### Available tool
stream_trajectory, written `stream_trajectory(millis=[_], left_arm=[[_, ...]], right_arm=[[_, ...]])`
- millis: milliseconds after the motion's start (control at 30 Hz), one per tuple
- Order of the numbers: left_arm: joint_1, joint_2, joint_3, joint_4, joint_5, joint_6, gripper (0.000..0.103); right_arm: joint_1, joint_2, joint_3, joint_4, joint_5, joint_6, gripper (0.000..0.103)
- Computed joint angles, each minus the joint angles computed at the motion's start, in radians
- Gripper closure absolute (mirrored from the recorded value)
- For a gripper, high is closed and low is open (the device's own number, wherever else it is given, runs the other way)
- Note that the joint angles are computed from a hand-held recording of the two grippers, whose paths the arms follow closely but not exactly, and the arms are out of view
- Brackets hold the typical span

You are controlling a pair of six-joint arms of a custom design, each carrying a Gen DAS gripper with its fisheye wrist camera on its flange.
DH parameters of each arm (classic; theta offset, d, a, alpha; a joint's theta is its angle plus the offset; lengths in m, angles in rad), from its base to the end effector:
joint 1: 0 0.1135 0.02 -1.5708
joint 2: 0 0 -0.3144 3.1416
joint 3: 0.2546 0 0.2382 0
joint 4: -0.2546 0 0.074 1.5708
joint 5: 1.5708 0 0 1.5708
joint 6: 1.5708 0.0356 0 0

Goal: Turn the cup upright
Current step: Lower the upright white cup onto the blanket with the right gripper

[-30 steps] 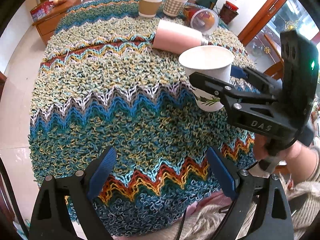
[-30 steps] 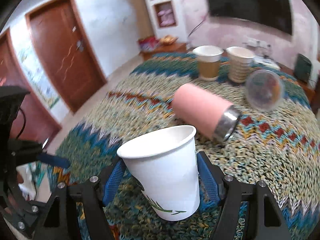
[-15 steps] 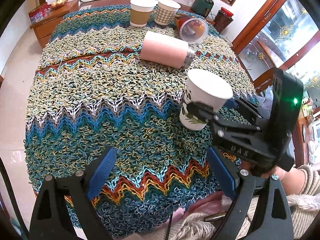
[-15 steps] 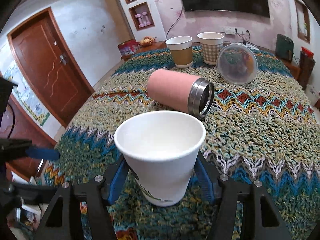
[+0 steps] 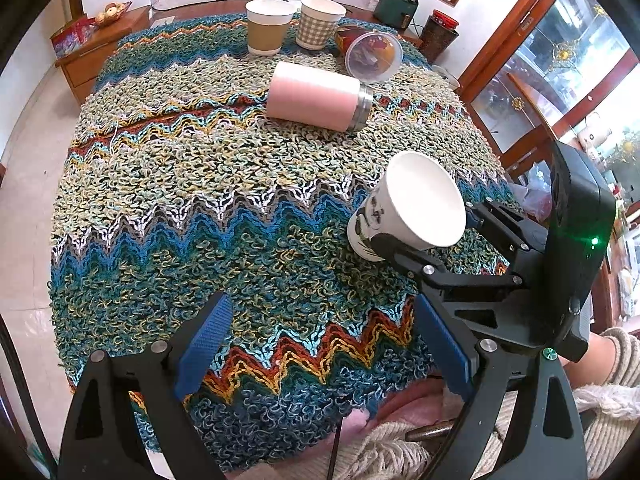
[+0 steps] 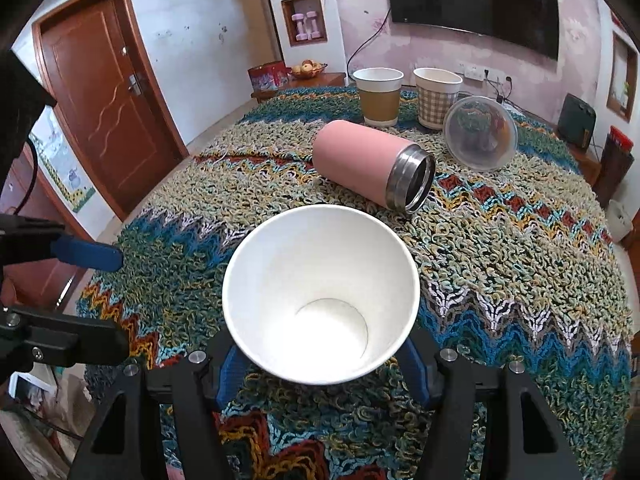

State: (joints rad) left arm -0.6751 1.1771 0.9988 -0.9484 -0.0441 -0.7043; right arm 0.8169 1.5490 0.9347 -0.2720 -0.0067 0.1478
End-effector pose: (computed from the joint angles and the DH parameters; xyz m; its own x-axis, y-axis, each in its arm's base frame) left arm 0.1446 -0.1138 0.3231 -0.9319 -0.0826 -0.3532 0.0081 0.9688 -0.2479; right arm 0.2089 0.2228 0.2591 -0.6323 -0.4583 -0.6246 -0.6458 0.7571 0.0982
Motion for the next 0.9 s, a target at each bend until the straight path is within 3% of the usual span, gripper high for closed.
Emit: stream_trajectory(millis=[467,733,900], left_arm=[[0.003,-0.005,0.009,-0.007,0.01,0.005,0.01],[-0.018,0.003,0.077,-0.046,-0.009,-0.01,0.01],[-0.06,0.015,0.145,-0.08,-0.049,-0.023,0.01]], right_arm=[[0.03,-0.019,0.019,-0.063,0.055,-0.042,0.03],[-0.005,-0.125,0.096,-0.272,0.018,-0.087,0.03],[-0.005,-0.168,0.226,-0.435,0.028,-0.071,0.029]])
